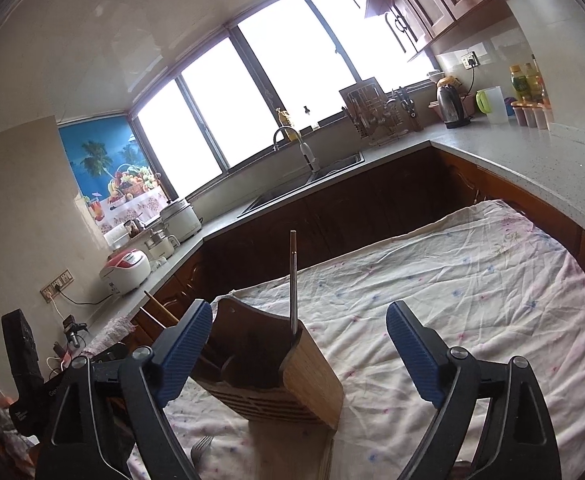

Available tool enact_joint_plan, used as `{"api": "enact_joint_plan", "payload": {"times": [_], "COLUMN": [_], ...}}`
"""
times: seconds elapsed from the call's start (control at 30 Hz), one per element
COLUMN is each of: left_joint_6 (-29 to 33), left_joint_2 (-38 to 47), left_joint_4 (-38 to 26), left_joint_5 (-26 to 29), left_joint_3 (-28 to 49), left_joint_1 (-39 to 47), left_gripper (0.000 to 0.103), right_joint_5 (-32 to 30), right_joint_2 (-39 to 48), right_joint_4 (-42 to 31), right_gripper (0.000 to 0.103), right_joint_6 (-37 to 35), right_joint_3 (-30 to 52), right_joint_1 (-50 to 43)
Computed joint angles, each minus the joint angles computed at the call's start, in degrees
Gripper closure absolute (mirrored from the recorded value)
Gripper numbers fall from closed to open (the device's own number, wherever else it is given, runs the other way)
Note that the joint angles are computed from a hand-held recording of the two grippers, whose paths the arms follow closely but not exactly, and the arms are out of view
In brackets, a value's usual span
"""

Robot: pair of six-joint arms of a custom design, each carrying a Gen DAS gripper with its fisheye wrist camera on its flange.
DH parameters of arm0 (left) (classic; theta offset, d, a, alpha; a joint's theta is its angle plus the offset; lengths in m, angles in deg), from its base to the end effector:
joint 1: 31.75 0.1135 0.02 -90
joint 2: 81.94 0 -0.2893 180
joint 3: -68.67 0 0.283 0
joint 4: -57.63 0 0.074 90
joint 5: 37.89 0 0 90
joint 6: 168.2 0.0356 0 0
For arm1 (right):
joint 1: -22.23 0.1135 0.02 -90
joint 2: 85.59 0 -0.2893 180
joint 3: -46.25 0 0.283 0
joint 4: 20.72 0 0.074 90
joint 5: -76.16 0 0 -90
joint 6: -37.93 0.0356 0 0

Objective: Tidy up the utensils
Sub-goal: 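Withdraw both tools from the holder toward the spoon and remaining chopsticks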

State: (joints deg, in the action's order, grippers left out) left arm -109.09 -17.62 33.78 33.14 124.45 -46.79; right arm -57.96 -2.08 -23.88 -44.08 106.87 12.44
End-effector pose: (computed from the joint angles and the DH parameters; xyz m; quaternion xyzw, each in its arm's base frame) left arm 0.2593 -0.0577 0.2745 -0.1978 0.8451 -0.0525 0.4939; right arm 0.3368 -0.0330 0.2471 -0.0750 0.8075 0.3108 0.4957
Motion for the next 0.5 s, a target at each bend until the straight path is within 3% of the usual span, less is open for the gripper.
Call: {"api": "enact_joint_plan", "payload": {"times": [0.5], "left_joint_6": [-10.75], "left_joint_2": [-8.75], "left_joint_4": [-6.38], "left_joint_5": [-9.28], "left_joint_3": [-7.82], "left_joint_1": [-17.11], "left_gripper": [0.012], "right_joint_5": [-10.86], "right_joint_2": [-9.13], "right_joint_4": [-11.32], "right_gripper": [0.007], "right_joint_6": [-12.97], "right_joint_3": [-8.98], "right_joint_1": [-18.32]}}
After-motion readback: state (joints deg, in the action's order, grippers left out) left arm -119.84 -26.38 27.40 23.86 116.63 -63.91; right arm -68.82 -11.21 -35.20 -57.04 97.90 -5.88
